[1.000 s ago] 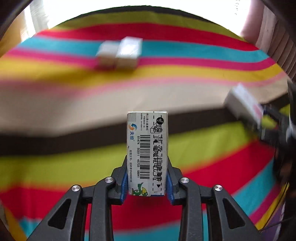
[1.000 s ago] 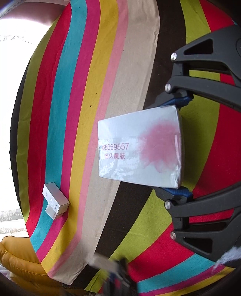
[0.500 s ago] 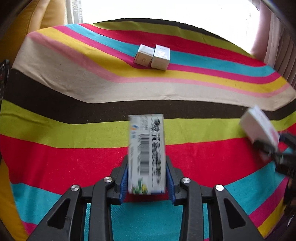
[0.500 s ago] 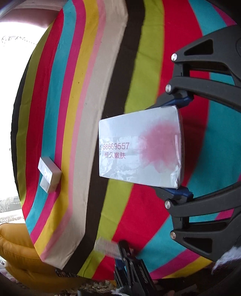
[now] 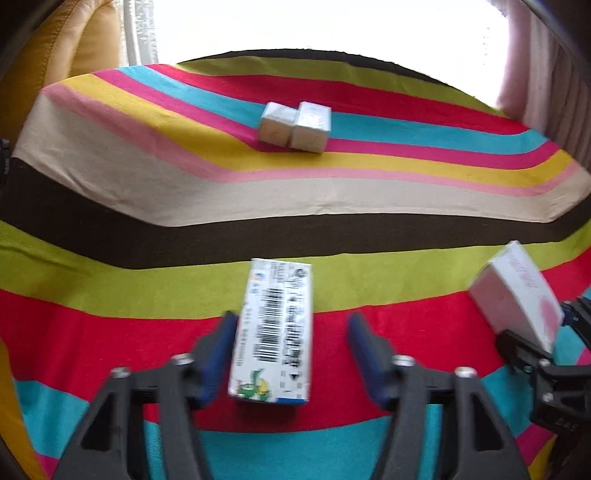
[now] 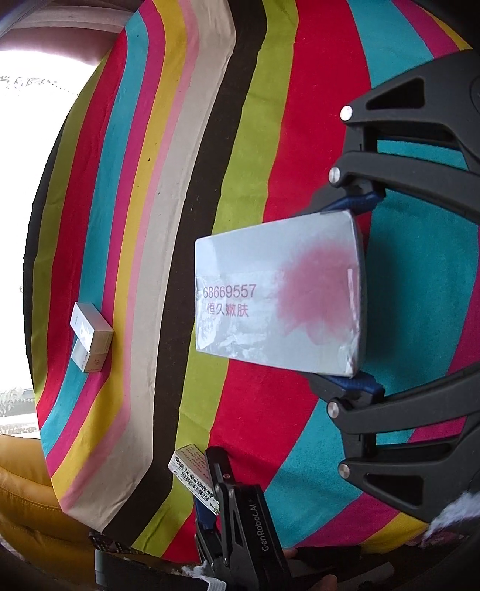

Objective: Organize rigid objects
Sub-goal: 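Carry the barcode box and pink-printed box over the storage box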

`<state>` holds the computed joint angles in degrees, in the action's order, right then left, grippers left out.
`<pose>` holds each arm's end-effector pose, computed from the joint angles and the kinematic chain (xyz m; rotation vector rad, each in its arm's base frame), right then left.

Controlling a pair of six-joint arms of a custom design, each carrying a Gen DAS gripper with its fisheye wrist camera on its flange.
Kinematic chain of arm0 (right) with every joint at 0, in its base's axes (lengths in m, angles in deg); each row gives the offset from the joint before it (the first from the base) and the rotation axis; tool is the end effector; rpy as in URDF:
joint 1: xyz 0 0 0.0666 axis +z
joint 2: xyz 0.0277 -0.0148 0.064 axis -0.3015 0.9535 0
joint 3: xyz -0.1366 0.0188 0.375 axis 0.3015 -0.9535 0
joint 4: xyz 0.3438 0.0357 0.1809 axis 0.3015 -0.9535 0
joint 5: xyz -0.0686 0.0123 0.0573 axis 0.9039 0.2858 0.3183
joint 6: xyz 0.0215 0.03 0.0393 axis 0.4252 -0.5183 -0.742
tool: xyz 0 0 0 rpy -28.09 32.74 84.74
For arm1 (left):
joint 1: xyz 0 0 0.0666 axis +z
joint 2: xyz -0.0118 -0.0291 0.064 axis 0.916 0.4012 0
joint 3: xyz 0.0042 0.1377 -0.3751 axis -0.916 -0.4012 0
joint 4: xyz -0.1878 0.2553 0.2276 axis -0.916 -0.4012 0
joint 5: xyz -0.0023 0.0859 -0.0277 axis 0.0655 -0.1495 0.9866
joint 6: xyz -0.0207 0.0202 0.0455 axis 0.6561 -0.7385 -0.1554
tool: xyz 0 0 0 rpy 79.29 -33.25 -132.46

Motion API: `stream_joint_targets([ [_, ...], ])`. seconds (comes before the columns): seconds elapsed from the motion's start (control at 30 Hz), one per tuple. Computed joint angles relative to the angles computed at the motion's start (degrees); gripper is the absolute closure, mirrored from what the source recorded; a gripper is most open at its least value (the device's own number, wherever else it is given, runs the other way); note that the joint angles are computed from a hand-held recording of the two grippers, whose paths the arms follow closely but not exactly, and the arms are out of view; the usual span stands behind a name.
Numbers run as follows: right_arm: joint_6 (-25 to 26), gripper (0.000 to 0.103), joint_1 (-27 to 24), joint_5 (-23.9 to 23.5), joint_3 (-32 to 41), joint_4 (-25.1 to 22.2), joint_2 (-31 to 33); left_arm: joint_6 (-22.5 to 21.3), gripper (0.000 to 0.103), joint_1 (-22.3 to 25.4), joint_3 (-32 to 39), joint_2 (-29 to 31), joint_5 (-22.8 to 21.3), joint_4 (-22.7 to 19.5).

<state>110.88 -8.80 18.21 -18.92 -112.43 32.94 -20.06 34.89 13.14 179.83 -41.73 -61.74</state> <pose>0.5249 0.0927 0.2696 -0.9261 2.3032 0.3038 0.4807 -0.2779 0.2655 -0.1905 2.4484 0.0609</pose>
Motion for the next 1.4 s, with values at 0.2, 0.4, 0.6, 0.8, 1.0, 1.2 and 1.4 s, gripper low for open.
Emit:
stream_joint_targets([
  [0.2,-0.30,0.033,0.22,0.63,-0.84,0.92,-0.63,-0.48,0.068,-0.25,-0.57,-0.37,-0.06,0.69],
  [0.4,-0.74,0.034,0.35,1.35,-1.72,2.08,-1.26,0.01,0.068,-0.24,-1.03,-0.72,0.28,1.14],
  [0.6,-5.94,0.034,-0.76,-0.08,-1.61,-0.91,-2.17,2.43,0.068,-3.57,-6.66,-5.60,0.43,2.99],
  [0.8,-5.42,0.034,-0.68,-1.18,-5.14,-2.16,-6.68,3.73,0.068,-7.05,-10.86,-10.00,-0.52,4.21],
  [1.0,-3.36,0.034,-1.32,-1.79,-7.53,-2.85,-10.92,4.59,0.068,-9.30,-11.23,-10.81,-0.49,4.31],
  [1.2,-0.61,0.034,-4.45,-3.31,-9.43,-3.79,-14.47,3.28,0.068,-12.38,-9.14,-9.62,-0.54,4.10],
  [1.4,2.62,0.034,-9.67,-5.62,-10.91,-5.10,-17.29,1.19,0.068,-15.43,-6.36,-8.13,0.00,3.21],
])
